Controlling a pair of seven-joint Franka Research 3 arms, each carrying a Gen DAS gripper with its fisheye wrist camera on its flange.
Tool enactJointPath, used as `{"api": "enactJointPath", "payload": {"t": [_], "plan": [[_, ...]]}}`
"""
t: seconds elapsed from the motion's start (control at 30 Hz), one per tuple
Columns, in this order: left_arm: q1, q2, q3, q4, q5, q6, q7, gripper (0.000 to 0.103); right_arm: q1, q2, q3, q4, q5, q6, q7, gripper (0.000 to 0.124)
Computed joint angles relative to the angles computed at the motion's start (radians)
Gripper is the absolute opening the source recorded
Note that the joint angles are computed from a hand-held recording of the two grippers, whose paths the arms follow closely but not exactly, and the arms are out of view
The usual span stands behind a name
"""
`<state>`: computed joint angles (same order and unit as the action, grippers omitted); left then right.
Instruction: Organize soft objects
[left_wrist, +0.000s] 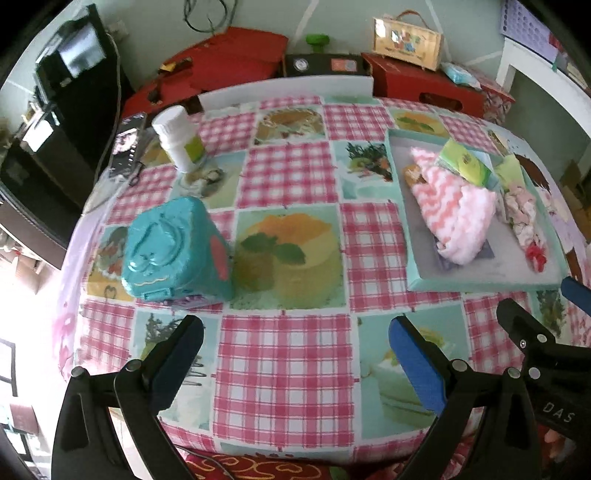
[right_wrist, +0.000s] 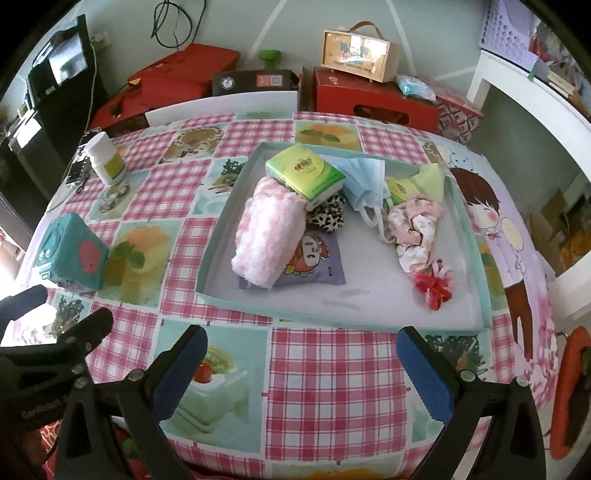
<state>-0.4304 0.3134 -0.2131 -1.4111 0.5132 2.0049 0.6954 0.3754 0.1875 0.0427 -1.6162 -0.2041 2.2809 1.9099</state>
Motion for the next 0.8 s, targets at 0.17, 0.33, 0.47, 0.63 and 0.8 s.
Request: {"api": "enactJointPath", "payload": {"t": [0.17,0.33,0.47,0.63,0.8], "plan": [[0.001,-0.005,0.001,-0.010,0.008,0.011,-0.002,0.100,0.003,0.004,-0.002,-0.001,-0.008,-0.003,0.010,0.103],[0.005,-0.005,0.000,-0.007,-0.004,0.008,0.001,0.100,0.003,0.005,-0.003,-0.004,-0.014,-0.006,0.017,0.103],[0.005,-0.004,0.000,-0.006,-0.004,0.008,0.000,0.100,0.001,0.007,-0.003,-0.010,-0.008,-0.011,0.018,0.103],[0.005,0.007,-0.002,0.003,-0.015,0.000,0.013,0.100,-0.004,0.006,-0.004,-0.016,0.004,-0.005,0.018,0.103],[0.001,0.011,-0.001,0.006,-0.015,-0.007,0.016,0.100,-0.005,0.006,-0.004,-0.015,0.005,-0.006,0.012,0.103]]}}
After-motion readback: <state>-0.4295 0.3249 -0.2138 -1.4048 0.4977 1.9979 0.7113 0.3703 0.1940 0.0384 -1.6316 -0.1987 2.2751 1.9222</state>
